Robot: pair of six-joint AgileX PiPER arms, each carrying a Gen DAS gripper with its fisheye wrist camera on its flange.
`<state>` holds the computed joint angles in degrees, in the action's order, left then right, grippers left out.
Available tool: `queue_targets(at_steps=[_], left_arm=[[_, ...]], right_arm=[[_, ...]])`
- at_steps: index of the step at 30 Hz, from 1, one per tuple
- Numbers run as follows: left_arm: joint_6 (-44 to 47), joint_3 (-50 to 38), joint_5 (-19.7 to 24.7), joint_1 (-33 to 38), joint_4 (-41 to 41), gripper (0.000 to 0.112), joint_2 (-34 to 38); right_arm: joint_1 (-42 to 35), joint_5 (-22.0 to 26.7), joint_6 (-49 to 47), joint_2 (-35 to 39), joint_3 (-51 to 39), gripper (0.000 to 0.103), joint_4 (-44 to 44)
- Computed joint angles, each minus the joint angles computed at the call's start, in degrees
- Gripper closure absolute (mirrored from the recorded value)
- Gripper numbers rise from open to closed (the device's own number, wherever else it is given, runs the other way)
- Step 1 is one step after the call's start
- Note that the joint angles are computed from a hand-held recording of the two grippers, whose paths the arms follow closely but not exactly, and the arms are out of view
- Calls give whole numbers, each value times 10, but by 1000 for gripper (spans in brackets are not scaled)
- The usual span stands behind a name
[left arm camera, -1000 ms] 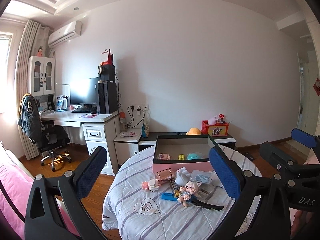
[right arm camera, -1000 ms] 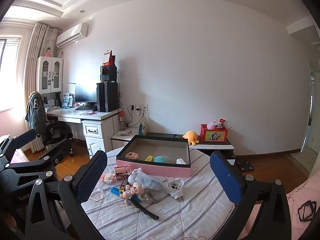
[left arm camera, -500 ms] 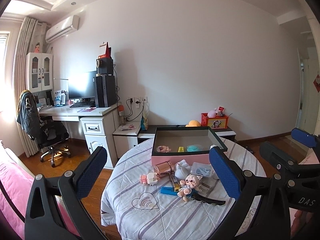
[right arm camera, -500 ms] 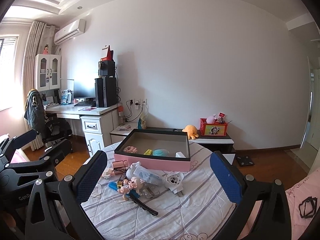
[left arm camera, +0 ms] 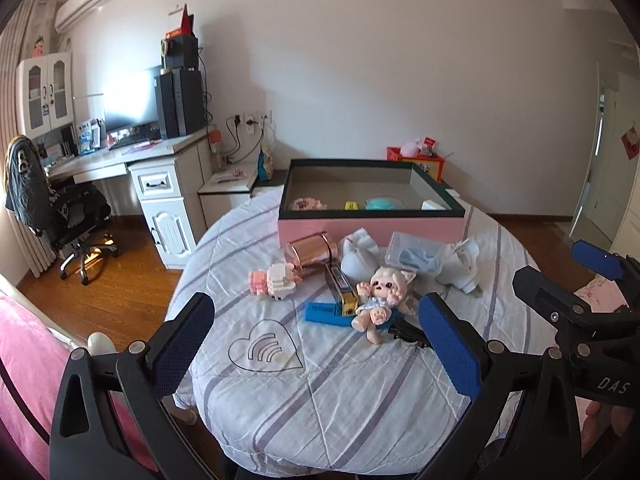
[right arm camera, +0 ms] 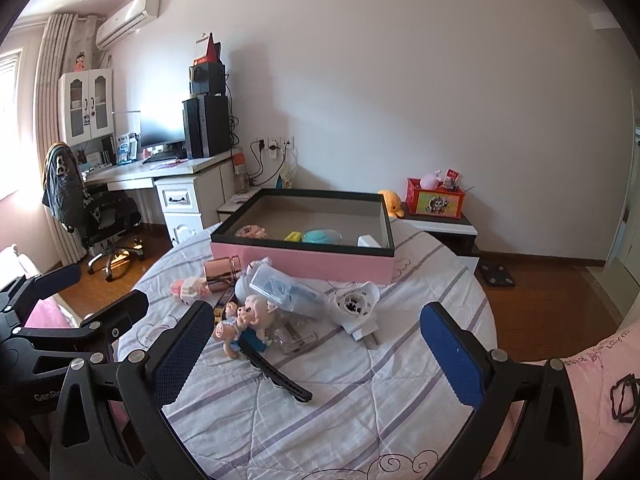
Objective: Organize rigid objects
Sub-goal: 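Grasp the white hair dryer nozzle with the right gripper while the left grasps the block figure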
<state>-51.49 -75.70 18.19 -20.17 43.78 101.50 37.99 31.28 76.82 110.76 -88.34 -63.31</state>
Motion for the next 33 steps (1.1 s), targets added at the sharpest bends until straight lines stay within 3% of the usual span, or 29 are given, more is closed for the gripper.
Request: queue_targets(at_steps=[3,14,25,33], left_arm=[[94,-23,-2,17,-99,9,30],[243,-185,72,66,-248,9,162],[339,-447,222,106,-359,9,345],[363,-643,327,110,-366,12,445]], right_arm=[[-20,-10,-57,31,-24,0,61],[-80,-18,-172,110,-95,0,188],[-117,20,-276,191,-208,0,289],[-136,102,-385,273,-348,0,373]])
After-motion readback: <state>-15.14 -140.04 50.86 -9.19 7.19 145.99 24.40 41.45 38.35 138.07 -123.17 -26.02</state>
